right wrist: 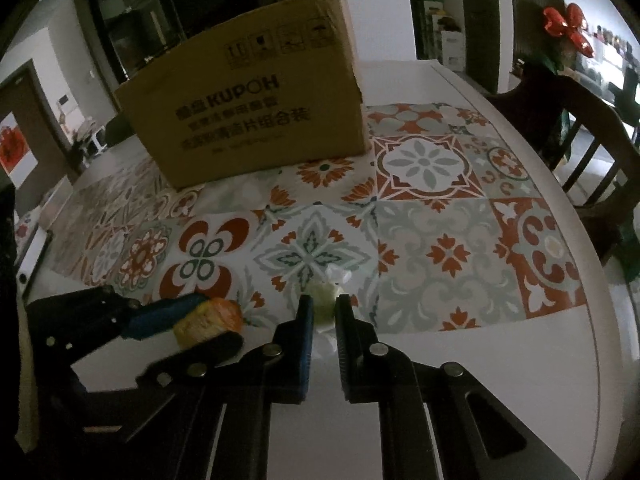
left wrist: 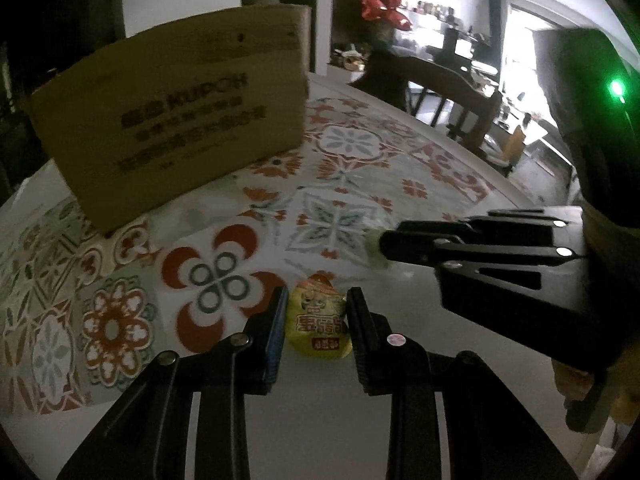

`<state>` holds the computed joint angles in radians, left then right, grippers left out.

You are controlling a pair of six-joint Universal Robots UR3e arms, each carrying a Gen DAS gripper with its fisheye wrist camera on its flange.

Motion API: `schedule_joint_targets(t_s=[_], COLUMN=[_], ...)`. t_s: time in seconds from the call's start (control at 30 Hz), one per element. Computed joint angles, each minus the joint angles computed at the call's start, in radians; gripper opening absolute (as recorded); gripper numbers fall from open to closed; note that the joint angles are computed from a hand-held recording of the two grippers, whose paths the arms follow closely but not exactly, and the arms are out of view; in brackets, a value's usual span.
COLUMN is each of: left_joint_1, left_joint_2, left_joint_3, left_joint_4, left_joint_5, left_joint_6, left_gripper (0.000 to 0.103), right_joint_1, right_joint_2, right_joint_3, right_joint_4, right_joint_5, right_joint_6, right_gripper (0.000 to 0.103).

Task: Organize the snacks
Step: 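Grasp the yellow candy with the left tool while the right tool grasps the clear green candy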

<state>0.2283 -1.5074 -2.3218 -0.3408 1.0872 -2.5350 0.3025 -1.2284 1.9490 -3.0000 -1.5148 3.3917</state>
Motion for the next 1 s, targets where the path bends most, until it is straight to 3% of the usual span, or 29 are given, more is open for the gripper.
schedule_joint_targets(t_s=[0.07, 0.13, 0.2, 0.63, 0.67, 0.73, 0.8, 1.0], left_joint_1=[0.008, 0.004, 0.005, 0.028, 0.033, 0.047, 0.066, 0.119], left_joint_2=[0.001, -0.016, -0.025, -0.028, -0.024, -0.006, 0.012, 0.079], left_joint_3=[0.000, 0.012, 0.016, 0.032, 0.030, 0.027, 0.022, -0.007], left_joint_4=[0.013, 0.028, 0.040, 0.042, 0.038, 0.016, -0.008, -0.068], left_joint_5=[0.006, 0.012, 0.016, -0.008, -0.014, -0.029, -0.057, -0.122], left_joint_6=[-0.016, -0.034, -0.046, -0.093, -0.091, -0.082, -0.073, -0.034], left_gripper=[0.030, 0.030, 0.030, 0.024, 0.015, 0.013, 0.005, 0.003], right_joint_1=[-0.003, 0.004, 0.010, 0.061, 0.062, 0.066, 0.072, 0.098], right_joint_2=[0.000, 0.009, 0.020, 0.049, 0.045, 0.034, 0.021, -0.017], right_joint_3=[-0.003, -0.016, -0.025, -0.067, -0.066, -0.063, -0.062, -0.052], right_joint_4=[0.005, 0.010, 0.011, 0.027, 0.027, 0.027, 0.029, 0.029], right_joint_5=[0.010, -0.005, -0.013, -0.107, -0.106, -0.108, -0.112, -0.129], right_joint_6=[0.010, 0.016, 0.017, 0.001, 0.003, 0.013, 0.019, 0.041], right_gripper=[0.015, 0.026, 0.029, 0.022, 0.022, 0.022, 0.022, 0.021])
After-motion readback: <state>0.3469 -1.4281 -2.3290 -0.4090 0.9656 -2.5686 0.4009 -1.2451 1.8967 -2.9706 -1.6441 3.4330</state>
